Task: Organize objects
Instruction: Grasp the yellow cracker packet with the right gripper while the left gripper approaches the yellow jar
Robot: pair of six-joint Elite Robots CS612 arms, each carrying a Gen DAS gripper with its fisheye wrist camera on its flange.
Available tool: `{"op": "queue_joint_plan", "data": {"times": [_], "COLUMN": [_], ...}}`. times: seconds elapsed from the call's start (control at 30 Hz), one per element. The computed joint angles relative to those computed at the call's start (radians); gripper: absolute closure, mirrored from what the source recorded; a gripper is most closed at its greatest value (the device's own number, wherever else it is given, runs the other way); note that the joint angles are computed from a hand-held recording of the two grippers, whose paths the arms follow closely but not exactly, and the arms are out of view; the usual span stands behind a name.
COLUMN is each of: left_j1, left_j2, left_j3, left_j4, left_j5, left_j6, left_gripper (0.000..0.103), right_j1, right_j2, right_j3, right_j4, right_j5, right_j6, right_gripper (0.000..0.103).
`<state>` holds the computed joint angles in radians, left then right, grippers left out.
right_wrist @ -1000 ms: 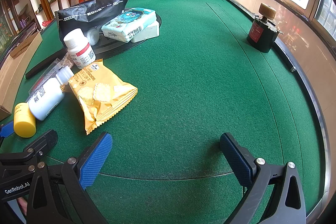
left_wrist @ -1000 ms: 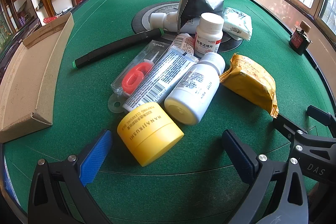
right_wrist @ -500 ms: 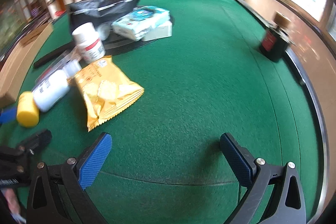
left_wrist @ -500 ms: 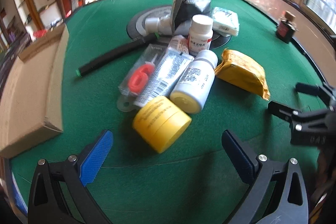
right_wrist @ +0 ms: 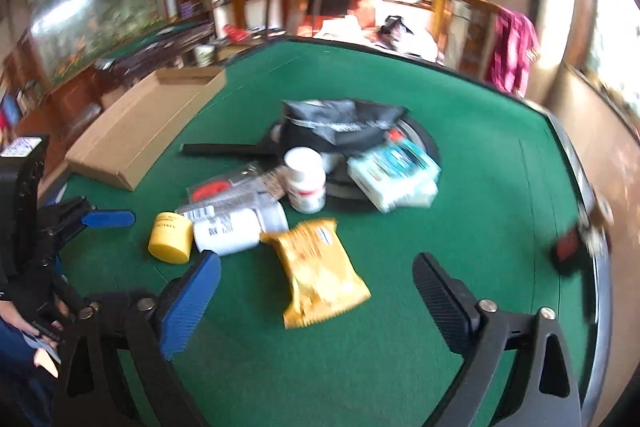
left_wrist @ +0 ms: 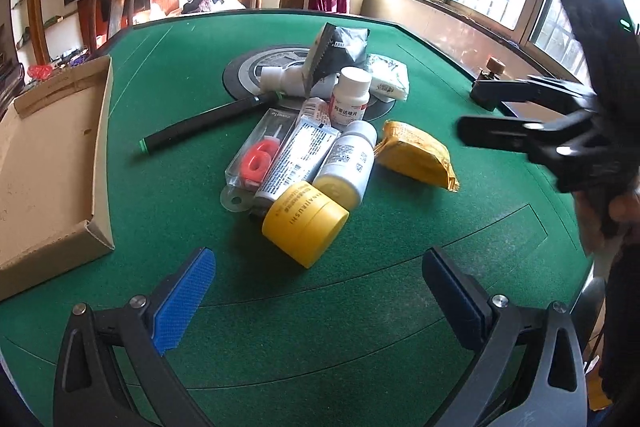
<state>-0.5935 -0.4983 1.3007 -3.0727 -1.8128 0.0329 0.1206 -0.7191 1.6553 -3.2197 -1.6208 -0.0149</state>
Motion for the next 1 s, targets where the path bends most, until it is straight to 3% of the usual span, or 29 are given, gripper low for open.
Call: {"op": "queue_joint_plan", "data": {"times": [0.07,0.13,0.37,0.43,0.5,0.77,1.0], "left_j1": [0.003,0.005,0.000,-0.001,0.000,-0.003,0.001], "left_j2": [0.000,0.003,0.004,0.005,0.006,0.004,0.007], "left_j3": [-0.003,-0.011,-0.016,-0.019,-0.021,-0.022,-0.039], "left_j4": [0.009,0.025,0.042,0.052,0.055,0.068,0.078], "left_j5": [0.004,0.003,0.018,0.025,0.027,0.072,0.080], "left_j6": [-0.008,-0.022,-0.007,-0.008,-0.014,-0.047,-0.137], "left_gripper": [0.000,0.000,0.000,0.000,0.000,0.000,0.000], "right_j1": [0.003,-0.004,-0.019,-0.019,-0.015,-0.012,-0.012], "right_j2": [0.017,0.028,0.057,0.065,0.076,0.080,0.090], "right_j3": [-0.027,-0.030,-0.043,-0.052,-0.064,-0.047,-0.061], "right_j4": [0.036,0.042,0.029,0.052,0.065,0.019,0.022], "right_j5": [-0.013,0.029,0.034,0.043,0.030,0.024,0.018], "right_j6": [-0.038,-0.074,-0.063,-0.067,-0.075,-0.048,-0.009], "right_gripper": [0.015,0.015,0.017,0.026,0.050,0.054,0.054]}}
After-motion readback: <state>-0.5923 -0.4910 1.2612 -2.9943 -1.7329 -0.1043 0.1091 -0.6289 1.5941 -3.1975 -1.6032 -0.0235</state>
